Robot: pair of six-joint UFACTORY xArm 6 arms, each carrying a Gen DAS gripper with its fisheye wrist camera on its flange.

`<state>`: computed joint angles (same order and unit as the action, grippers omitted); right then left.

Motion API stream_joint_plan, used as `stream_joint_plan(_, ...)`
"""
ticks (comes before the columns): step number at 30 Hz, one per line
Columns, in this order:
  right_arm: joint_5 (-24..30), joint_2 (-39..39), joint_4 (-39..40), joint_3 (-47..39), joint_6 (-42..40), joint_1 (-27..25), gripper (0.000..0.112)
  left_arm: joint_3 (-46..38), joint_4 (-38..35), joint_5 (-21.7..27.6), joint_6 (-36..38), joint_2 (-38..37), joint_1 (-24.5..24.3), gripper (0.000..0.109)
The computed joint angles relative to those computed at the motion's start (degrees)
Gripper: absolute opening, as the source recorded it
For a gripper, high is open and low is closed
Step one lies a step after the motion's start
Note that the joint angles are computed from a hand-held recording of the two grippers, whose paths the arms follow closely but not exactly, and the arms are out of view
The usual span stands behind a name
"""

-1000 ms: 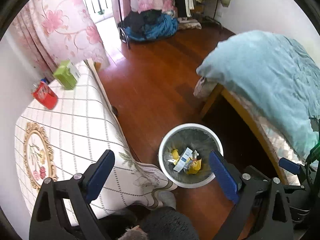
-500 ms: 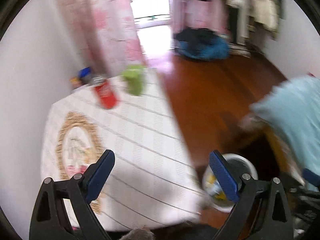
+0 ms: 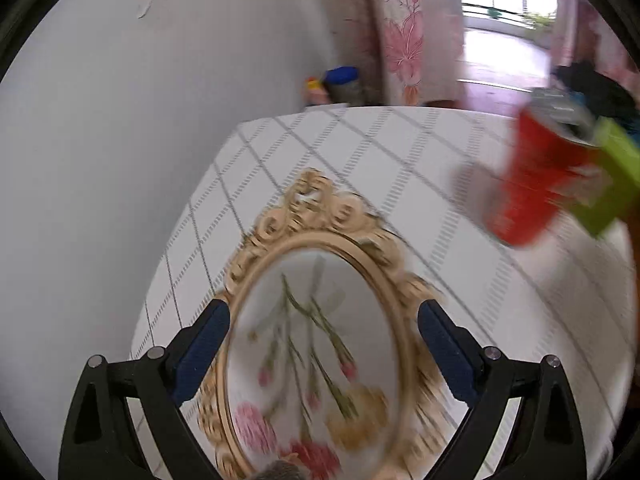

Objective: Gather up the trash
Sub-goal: 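Grasp the red cola can with the left tool while the right tool grasps the green box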

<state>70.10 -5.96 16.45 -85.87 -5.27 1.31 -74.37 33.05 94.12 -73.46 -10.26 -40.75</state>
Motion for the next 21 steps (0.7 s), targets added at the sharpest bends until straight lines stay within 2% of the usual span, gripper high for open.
stream_joint_plan(5, -2.60, 12.06, -1.36, -10.54, 8.37, 4.57, 0.103, 4.03, 0.26, -2.60, -1.00, -0.89, 3.03, 0.096)
stream_joint_plan(10, 0.90, 21.52, -3.92, -18.99, 13.03, 7.78, 0.103, 5.58, -0.55, -7.11, 0.36, -1.24, 4.38, 0.096)
stream_joint_plan(11, 1.27, 21.96, -4.42, -19.07, 12.91, 8.00, 0.098, 6.13, -0.81, -8.12, 0.82, -1.90, 4.23, 0.096)
stream_joint_plan(12, 1.19, 21.62, -3.96, -18.15, 12.11, 7.74, 0.084, 6.39, -1.14, -9.75, 1.85, -2.46, 4.00, 0.096)
stream_joint_plan(14, 0.66, 20.10, -0.09, -15.77, 9.04, 6.34, 0.081, 6.49, -1.73, -12.03, 3.55, -3.48, 3.08, 0.096)
stream_joint_plan(17, -0.34, 17.32, -0.56, -13.00, 6.70, 4.87, 0.079, 6.10, -3.99, -18.69, 6.07, -4.80, 2.53, 0.096)
stream_joint_plan(19, -0.61, 15.11, -0.13, -10.54, 5.26, 3.08, 0.078, 4.16, -6.12, -23.07, 8.54, -3.63, 2.85, 0.096)
stream_joint_plan(21, -0.42, 13.85, 1.03, -9.22, 4.38, 1.38, 0.077, 0.17, -6.94, -25.17, 11.72, 0.28, 3.84, 0.096)
